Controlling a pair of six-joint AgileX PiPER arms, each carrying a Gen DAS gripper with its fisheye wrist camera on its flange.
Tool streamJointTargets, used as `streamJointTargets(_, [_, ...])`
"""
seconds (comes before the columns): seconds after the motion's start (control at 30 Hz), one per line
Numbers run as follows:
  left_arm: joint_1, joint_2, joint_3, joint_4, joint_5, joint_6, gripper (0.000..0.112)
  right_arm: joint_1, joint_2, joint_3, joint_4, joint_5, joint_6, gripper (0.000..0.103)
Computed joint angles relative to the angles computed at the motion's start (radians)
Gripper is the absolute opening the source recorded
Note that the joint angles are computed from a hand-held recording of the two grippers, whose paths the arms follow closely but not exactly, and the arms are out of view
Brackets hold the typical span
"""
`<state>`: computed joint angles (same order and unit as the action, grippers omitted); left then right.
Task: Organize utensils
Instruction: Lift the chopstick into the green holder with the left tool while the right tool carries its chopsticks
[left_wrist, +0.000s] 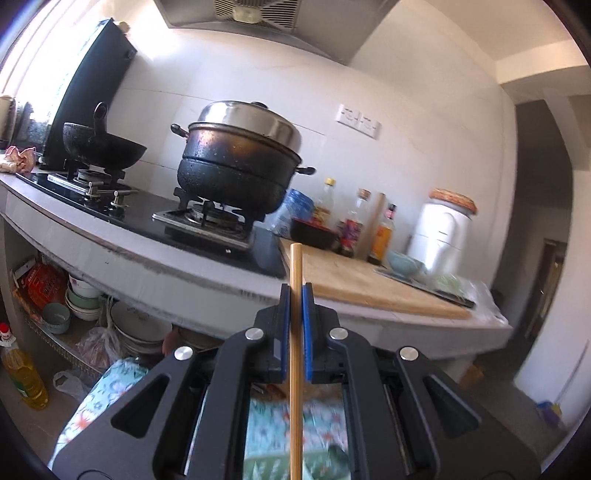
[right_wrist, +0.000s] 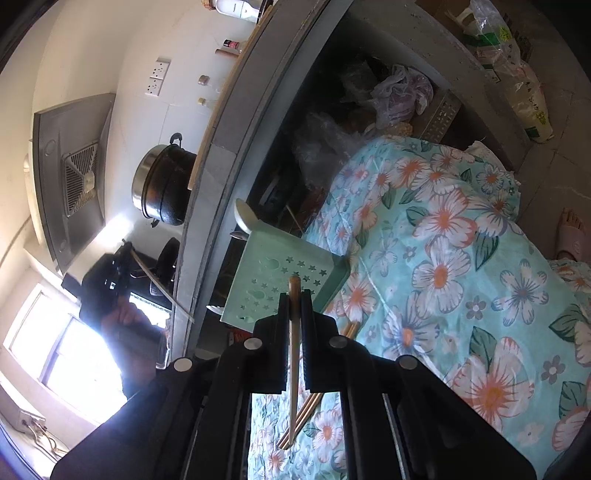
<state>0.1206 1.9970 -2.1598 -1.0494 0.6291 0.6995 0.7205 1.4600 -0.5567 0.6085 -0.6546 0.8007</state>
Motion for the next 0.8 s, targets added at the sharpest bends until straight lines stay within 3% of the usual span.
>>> streamJointTargets(0.13, [-0.086, 0.142, -0.206, 0.255, -0.056, -0.234, 0.005, -0.022, 0.003, 0.009, -0.025, 0.000, 0.023, 0.006])
streamJointTargets(0.23, [-0.127, 0.233, -0.322, 0.404, -0.053, -0.354, 0.005, -0.035, 0.003, 0.016, -0.036, -0.003, 0.036, 0.006])
streamJointTargets(0.37, [-0.157, 0.238, -0.256, 0.465, -0.130, -0.343, 0.005, -0.044, 0.008, 0.030, -0.046, -0.014, 0.057, 0.006])
streamJointTargets(0.57, [-0.135, 0.177, -0.076, 0.333, -0.181, -0.189, 0.005, -0.043, 0.011, 0.032, -0.037, -0.015, 0.058, 0.006])
streamJointTargets(0.73, [-0.105, 0.094, 0.094, 0.245, -0.189, -0.056, 0.008, -0.001, -0.018, 0.021, 0.079, -0.007, -0.057, 0.006])
streamJointTargets(0.8, [-0.082, 0.056, 0.156, 0.201, -0.167, -0.013, 0.030, 0.024, -0.044, 0.014, 0.161, -0.004, -0.149, 0.006])
